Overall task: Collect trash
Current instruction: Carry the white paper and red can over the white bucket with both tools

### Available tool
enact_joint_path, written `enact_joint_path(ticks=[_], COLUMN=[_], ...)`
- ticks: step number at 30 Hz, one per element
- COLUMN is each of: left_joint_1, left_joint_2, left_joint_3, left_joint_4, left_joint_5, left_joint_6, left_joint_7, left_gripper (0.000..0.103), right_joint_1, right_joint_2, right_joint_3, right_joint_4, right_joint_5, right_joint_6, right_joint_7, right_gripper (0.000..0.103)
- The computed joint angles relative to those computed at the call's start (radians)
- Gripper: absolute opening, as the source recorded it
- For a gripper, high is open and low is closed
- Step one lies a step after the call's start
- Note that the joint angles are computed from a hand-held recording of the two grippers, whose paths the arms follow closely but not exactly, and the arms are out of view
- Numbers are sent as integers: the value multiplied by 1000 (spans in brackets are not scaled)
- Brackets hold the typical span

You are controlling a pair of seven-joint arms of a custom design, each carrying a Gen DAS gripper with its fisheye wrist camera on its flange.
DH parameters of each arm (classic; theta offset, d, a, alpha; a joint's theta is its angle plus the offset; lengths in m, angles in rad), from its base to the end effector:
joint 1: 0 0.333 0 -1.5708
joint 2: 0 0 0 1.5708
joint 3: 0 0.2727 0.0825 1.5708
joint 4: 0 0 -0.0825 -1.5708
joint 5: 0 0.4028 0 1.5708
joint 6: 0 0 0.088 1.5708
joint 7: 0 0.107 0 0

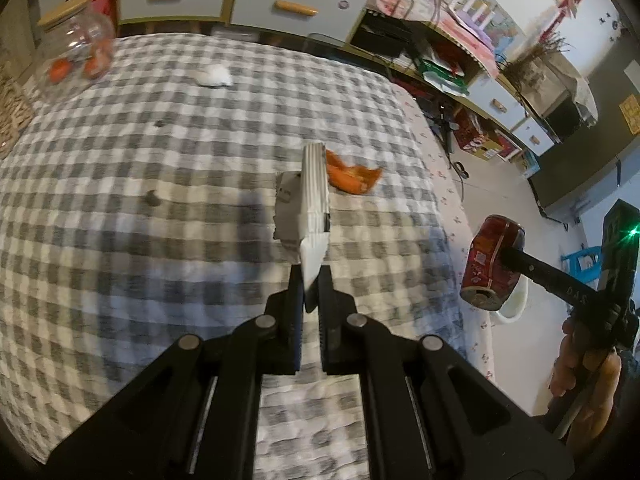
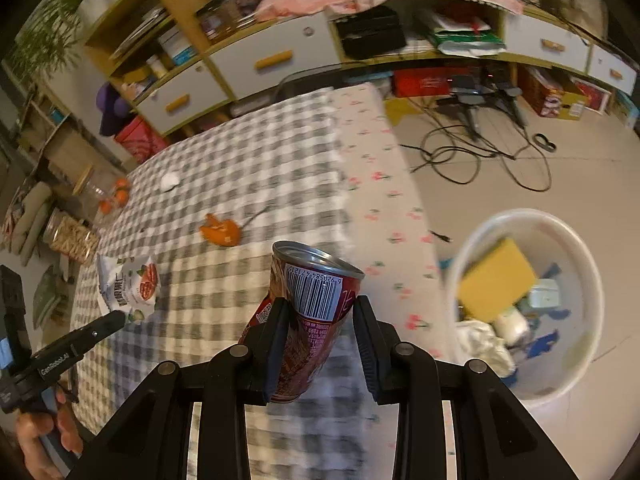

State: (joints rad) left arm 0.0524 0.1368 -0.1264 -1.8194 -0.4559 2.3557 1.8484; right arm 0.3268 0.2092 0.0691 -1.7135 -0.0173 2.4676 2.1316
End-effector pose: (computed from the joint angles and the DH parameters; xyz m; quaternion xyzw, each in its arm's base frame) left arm 0.6443 -0.0509 0.4546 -0.6497 0.7086 -0.2742 0.0254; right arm 0.6235 0.2573 0.4756 -0.6244 0.7332 -0.0817 0.2567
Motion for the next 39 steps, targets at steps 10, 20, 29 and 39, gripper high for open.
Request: enact_joint_path(ticks=[10, 20, 29, 39], left_joint_1=[-38, -72, -94, -113], left_joint_2=[28, 72, 102, 133], left_joint_3=[-32, -62, -83, -99], left_joint_4=[37, 91, 125, 161], left_joint_5=[-10, -20, -26, -25], left_joint_6=[-6, -23, -34, -43], left_joint_7=[9, 31, 43, 53], left_gripper=[7, 7, 7, 7], right_joint_1=[-50, -97, -129, -158], right_joint_2=[-139, -241, -279, -284], right_joint_3=[-24, -30, -33, -41], right_joint_4=[-170, -288, -343, -363], right_joint_5=[-15, -56, -90, -147], right_joint_6=[27, 18, -1, -37], right_joint_7=[36, 85, 121, 180], right_gripper=[34, 34, 34, 34])
